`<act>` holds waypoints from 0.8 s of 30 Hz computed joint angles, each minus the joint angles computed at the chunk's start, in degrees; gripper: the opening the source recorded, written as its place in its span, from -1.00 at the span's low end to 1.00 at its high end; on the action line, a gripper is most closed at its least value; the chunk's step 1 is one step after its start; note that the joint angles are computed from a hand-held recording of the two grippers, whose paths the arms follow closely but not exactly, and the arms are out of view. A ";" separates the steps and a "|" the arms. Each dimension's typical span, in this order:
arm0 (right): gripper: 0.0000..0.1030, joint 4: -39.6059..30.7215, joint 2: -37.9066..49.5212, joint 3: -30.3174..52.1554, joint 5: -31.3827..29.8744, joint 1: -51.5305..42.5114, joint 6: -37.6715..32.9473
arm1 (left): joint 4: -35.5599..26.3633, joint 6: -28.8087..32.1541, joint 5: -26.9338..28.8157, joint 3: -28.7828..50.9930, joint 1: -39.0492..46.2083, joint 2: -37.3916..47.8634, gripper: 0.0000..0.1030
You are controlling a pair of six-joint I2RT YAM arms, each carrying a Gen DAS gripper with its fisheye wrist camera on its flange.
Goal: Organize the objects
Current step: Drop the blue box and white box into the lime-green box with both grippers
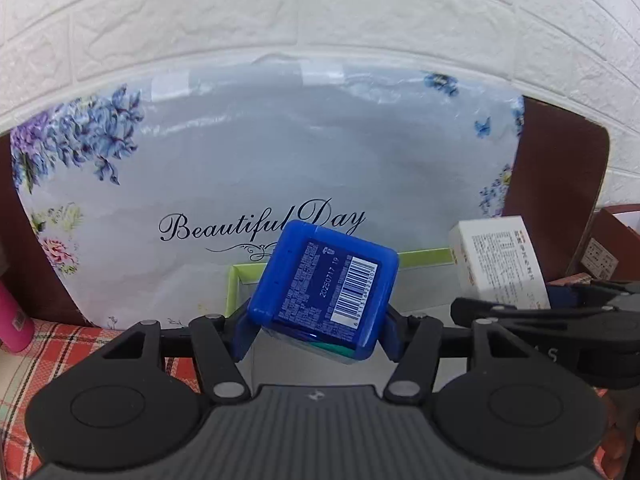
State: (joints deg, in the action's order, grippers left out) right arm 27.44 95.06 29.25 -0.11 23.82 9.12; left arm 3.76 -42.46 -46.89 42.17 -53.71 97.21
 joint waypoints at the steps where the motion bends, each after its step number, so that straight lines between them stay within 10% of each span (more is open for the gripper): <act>1: 0.29 0.49 2.50 1.05 -0.25 -0.14 -0.24 | 3.16 0.81 -0.23 -1.24 0.35 0.50 0.28; 4: 0.54 0.33 7.66 3.53 -2.20 -1.08 0.26 | 8.00 0.95 -2.28 -3.25 0.25 1.79 0.85; 9: 1.00 4.33 11.19 2.93 0.09 -0.30 0.19 | 3.81 -2.40 -5.13 -0.86 -0.28 4.29 0.88; 15: 1.00 4.01 5.48 -1.09 1.86 0.66 1.25 | -2.77 -6.43 -9.89 -0.56 -4.09 0.81 0.88; 20: 1.00 -3.38 -10.45 -6.84 1.09 -0.62 3.42 | -23.63 -21.01 -14.84 3.68 -12.08 -4.03 0.88; 24: 1.00 -14.38 -28.03 -11.22 -1.80 -2.25 2.22 | -46.71 -44.88 -18.48 9.40 -22.56 -3.11 0.88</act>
